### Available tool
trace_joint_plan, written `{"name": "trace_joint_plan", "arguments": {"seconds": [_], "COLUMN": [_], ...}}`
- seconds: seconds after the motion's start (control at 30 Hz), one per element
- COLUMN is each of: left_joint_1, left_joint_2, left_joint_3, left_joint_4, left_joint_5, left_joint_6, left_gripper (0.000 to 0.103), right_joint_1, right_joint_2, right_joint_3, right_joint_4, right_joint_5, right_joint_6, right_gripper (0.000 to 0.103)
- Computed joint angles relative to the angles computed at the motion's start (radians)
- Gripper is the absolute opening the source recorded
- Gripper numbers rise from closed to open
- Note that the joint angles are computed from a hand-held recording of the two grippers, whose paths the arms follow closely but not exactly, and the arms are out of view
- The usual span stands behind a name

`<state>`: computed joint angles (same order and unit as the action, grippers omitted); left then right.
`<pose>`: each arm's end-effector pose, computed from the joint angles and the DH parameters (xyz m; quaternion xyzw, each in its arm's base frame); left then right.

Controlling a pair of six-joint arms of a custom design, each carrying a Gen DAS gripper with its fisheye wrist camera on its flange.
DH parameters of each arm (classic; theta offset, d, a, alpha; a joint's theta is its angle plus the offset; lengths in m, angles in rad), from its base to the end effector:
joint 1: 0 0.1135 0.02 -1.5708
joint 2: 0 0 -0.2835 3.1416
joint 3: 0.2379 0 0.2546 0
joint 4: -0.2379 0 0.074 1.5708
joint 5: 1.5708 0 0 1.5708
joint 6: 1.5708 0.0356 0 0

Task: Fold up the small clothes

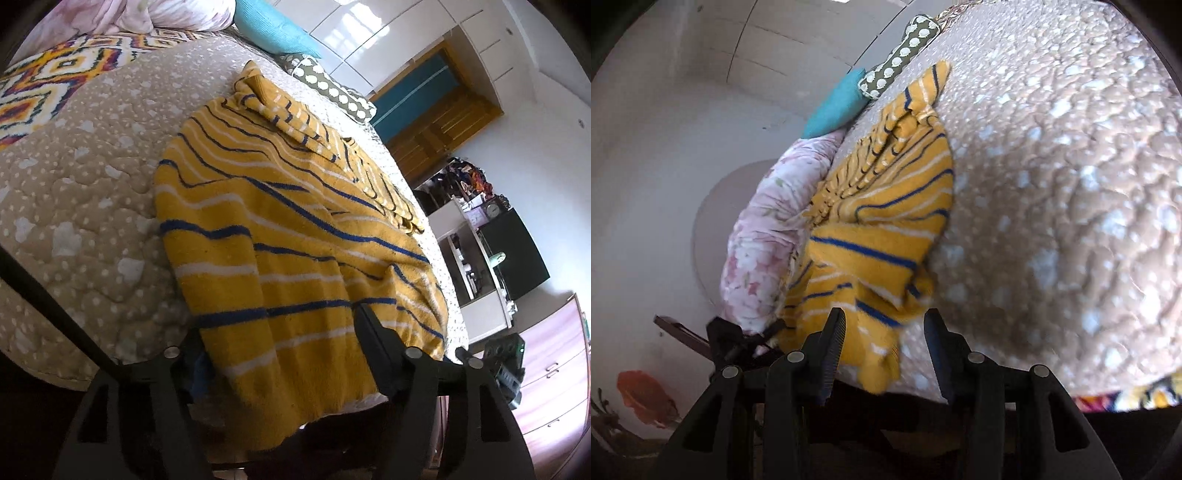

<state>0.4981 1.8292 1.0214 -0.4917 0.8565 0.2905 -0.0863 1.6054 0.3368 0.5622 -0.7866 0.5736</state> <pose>0.3053 0.1354 0.1565 -0.0375 0.9023 -0.3326 0.2717 0.2374 0.0048 0.1141 0.1199 0.8455 0.4311 0.2915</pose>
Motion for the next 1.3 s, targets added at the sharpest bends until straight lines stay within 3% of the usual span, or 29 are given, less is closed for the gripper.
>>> {"name": "trace_joint_plan", "arguments": {"seconds": [0.17,0.37,0.43,0.5,0.53,0.57,0.63,0.77,0.9,0.97,1.17,1.3], "left_joint_1": [-0.024,-0.053,-0.060,-0.073,-0.075,-0.058,-0.020,0.035,0.082,0.100,0.098,0.115], "left_joint_2": [-0.016,-0.029,-0.043,-0.062,-0.061,-0.039,-0.012,-0.077,-0.170,-0.208,-0.182,-0.170], "left_joint_3": [-0.013,-0.015,-0.025,-0.032,-0.025,0.017,0.082,0.138,0.094,0.040,-0.021,0.010], "left_joint_4": [0.022,0.038,0.048,0.065,0.062,0.006,-0.072,-0.195,-0.286,-0.293,-0.224,-0.246], "left_joint_5": [-0.019,-0.062,-0.099,-0.198,-0.229,-0.214,-0.171,-0.136,-0.146,-0.170,-0.236,-0.203], "left_joint_6": [0.000,-0.013,-0.012,-0.025,-0.029,-0.018,-0.027,0.061,0.183,0.228,0.197,0.197], "left_gripper": [0.079,0.081,0.067,0.019,0.009,0.008,0.007,0.007,0.007,0.007,0.007,0.007], "right_joint_1": [0.090,0.219,0.236,0.244,0.246,0.247,0.236,0.238,0.289,0.337,0.387,0.380], "right_joint_2": [0.129,0.193,0.206,0.205,0.202,0.199,0.179,0.026,-0.169,-0.226,-0.225,-0.253], "right_joint_3": [0.051,0.149,0.151,0.145,0.148,0.158,0.166,0.189,0.195,0.177,0.129,0.141], "right_joint_4": [0.078,0.067,0.081,0.087,0.065,0.035,-0.005,-0.196,-0.491,-0.577,-0.550,-0.577], "right_joint_5": [0.015,0.101,0.110,0.129,0.144,0.159,0.155,0.145,0.136,0.165,0.194,0.200], "right_joint_6": [0.028,0.014,0.015,0.028,0.030,0.030,0.028,-0.081,-0.237,-0.269,-0.243,-0.262], "right_gripper": [0.050,0.050,0.050,0.044,0.029,0.011,0.010,0.009,0.009,0.009,0.009,0.009]}}
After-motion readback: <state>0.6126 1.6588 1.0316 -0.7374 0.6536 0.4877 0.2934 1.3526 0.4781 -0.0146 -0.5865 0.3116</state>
